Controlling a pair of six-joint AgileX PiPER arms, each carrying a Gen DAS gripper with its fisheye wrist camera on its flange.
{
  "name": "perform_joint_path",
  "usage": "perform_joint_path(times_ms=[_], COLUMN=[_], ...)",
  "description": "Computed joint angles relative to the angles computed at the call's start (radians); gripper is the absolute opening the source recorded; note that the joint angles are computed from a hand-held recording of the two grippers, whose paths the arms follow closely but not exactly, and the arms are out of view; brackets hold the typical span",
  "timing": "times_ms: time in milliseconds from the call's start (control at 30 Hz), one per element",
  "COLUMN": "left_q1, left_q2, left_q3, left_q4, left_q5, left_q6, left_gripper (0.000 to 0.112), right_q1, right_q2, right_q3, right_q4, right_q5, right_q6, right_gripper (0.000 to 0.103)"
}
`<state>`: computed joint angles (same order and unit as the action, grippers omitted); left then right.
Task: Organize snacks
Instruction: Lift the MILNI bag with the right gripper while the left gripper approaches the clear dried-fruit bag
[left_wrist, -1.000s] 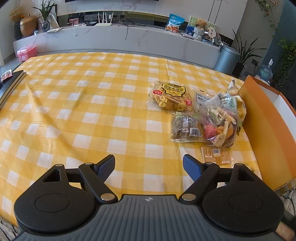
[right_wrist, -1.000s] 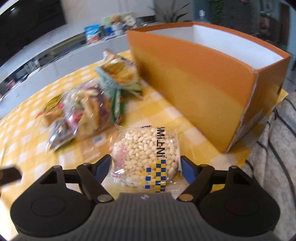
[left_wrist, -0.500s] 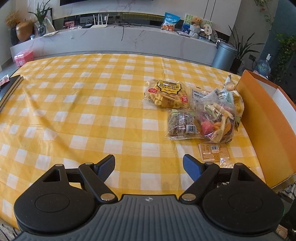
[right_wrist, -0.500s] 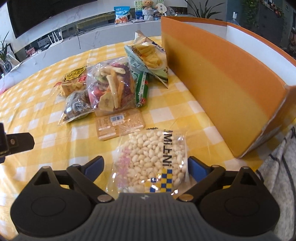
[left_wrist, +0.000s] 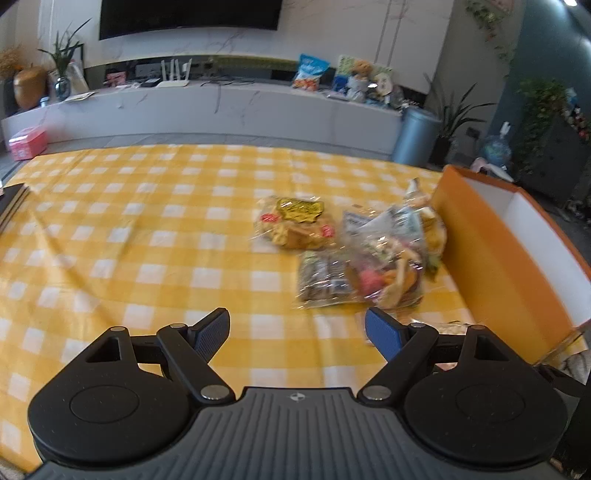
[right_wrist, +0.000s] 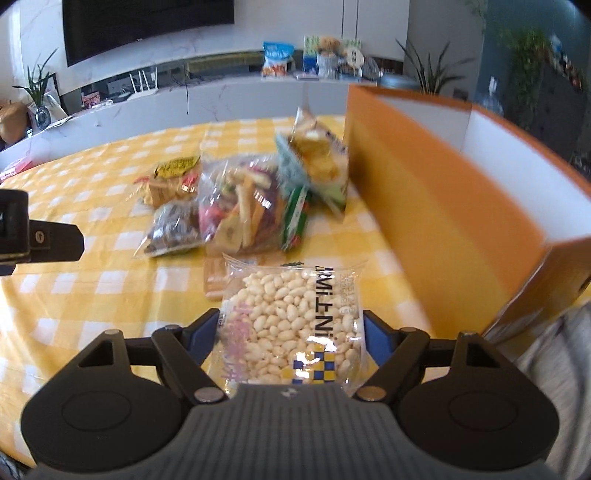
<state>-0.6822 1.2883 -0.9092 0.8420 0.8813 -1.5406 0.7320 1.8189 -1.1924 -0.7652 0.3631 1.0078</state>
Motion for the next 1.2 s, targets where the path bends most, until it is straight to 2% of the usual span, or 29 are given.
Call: perform_joint_path(times_ms=[133,233,467,567,633,733,833,967,1100,1200], left_q1=[-0.041,-0.042,-0.012,0.031,0.068,0.087,0.076,0.103,0.12,0.137], left_q2=[0.015,0.059,0.192,0.232,0.283,0.338,0.42,0.522,0.624,0.689], left_q3=[-0.005,-0.05,-0.172,-0.218,-0.285,-0.343,-0.453,-0.59,-0.718,-0.818], left_q4=[0.085,0.07,-0.014,-0.094,-0.187,-0.195,-0.172,-0.234,-0.25,-0.296], left_q5=[-0.04,-0.045,-0.051,-0.097,-0.075,-0.074,0.023,0.08,0.144,0.215], left_q6=[-0.004,0.044,0.188,0.285,0.371,0.403,0.416,0.5,0.517,0.562], left_gripper=[0.097,0.097,0.097,0.097,0.097,0.097,0.097,0.097,0.097,0.097], right_q1=[-0.087,-0.122,-0.175,-0.179,-0.197,-0.223,-0.224,-0.226,-0.248,-0.254], right_q2=[-0.039,-0.058,-0.005,-0.016,-0.014,-0.011,-0.014,-0.015,-0.011,-0.005], right_q3=[0.026,0.056,0.011,0.029,0.03,0.03,0.031,0.033,0.034,0.026], right_q4=[0.332,0.407,0.831,0.924,1.053,1.186,1.208,1.24,1.377,1.331], right_q5=[-0.083,-0.117,-0.096,-0.109,-0.102,-0.087,-0.082,-0.082,-0.06,-0.051], right_q6=[-0.285,-0.329,-0.67,-0.77,-0.882,-0.985,-1.011,-1.041,-1.174,-1.102], right_gripper=[0.078,0.078,0.078,0.078,0.078,0.078,0.078,0.078,0.079,0.079])
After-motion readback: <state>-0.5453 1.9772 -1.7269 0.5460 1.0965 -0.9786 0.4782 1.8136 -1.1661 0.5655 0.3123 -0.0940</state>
